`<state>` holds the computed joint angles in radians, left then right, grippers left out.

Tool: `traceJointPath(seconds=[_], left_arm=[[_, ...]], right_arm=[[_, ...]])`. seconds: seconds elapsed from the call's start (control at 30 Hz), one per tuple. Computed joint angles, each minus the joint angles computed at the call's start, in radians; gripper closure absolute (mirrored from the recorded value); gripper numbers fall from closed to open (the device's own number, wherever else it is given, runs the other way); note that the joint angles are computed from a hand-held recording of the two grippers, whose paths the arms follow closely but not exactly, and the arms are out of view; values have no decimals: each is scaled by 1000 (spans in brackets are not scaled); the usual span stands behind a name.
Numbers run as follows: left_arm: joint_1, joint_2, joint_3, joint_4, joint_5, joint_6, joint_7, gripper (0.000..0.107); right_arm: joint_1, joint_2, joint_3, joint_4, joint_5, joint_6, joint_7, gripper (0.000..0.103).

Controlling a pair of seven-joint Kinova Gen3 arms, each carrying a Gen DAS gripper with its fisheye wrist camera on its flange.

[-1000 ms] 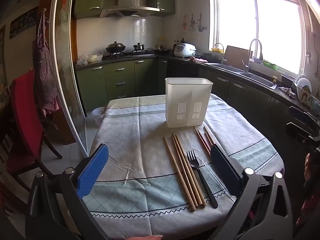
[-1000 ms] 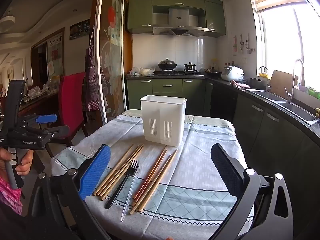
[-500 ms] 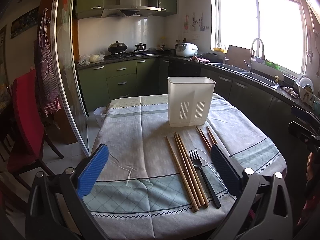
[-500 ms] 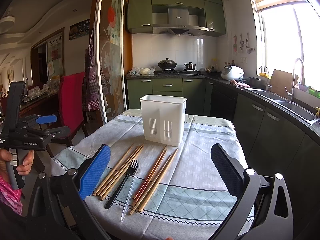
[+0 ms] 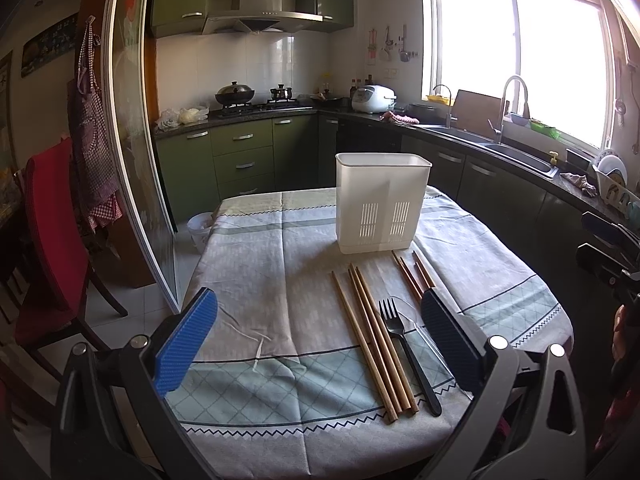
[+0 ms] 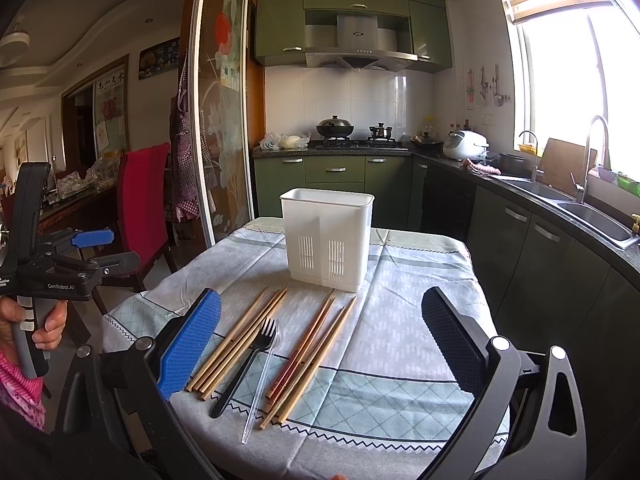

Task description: Organize utensils

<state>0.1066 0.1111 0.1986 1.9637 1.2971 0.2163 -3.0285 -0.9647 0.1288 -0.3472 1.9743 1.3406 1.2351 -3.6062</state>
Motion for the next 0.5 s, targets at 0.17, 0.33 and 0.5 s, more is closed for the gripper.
traceJointPath(seconds=[0.17, 0.33, 0.5], left_arm=[[-2, 1, 2, -4, -27, 1, 25, 10], [-8, 0, 5, -4, -29, 4, 27, 10], [-8, 0, 6, -4, -33, 3, 31, 10]], right_arm=[[2, 5, 3, -2, 1, -8, 1, 4], [2, 5, 4, -2, 0, -8, 1, 4], [2, 4, 5, -1, 0, -10, 2, 4]])
